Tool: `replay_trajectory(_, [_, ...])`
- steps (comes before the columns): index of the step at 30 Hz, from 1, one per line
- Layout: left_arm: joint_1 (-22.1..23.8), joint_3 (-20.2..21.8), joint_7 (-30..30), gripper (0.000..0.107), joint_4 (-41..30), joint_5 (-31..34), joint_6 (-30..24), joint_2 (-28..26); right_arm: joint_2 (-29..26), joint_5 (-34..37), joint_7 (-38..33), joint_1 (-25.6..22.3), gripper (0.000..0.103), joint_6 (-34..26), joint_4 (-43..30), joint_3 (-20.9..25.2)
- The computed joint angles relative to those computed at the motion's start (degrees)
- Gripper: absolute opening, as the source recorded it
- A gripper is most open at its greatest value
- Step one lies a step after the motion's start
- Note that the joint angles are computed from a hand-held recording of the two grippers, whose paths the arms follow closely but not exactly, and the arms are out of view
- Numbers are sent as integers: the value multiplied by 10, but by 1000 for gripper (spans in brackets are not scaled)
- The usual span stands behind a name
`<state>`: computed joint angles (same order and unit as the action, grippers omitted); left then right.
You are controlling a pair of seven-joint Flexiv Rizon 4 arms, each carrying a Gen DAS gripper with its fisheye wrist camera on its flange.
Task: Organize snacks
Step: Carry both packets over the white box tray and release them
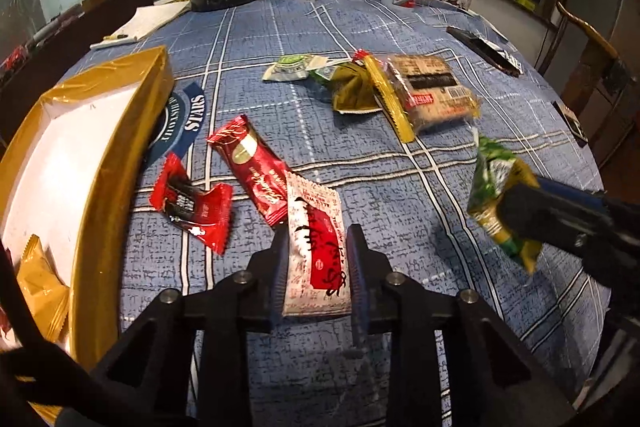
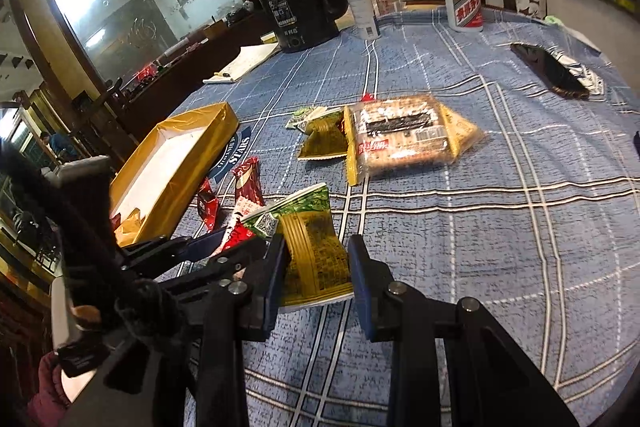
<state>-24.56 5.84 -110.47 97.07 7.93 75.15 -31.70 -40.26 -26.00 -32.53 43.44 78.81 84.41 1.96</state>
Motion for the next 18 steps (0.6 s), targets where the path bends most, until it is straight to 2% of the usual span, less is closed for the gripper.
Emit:
replay_trajectory(4, [13, -15, 6, 13, 36, -14, 47, 19, 13, -12, 18, 15, 31, 6, 15, -19])
replay_trajectory(7, [21, -20, 10, 13, 71, -27, 80, 44, 17, -22, 26, 22, 31, 11, 16, -24])
replay_trajectory(16, [95, -78, 63, 13, 195, -110, 180, 126, -1, -29, -3, 26, 31, -12, -30, 4])
replay_trajectory(18, [107, -80, 75, 13, 214, -125, 190, 143, -10, -24, -16, 25, 31, -23, -51, 16])
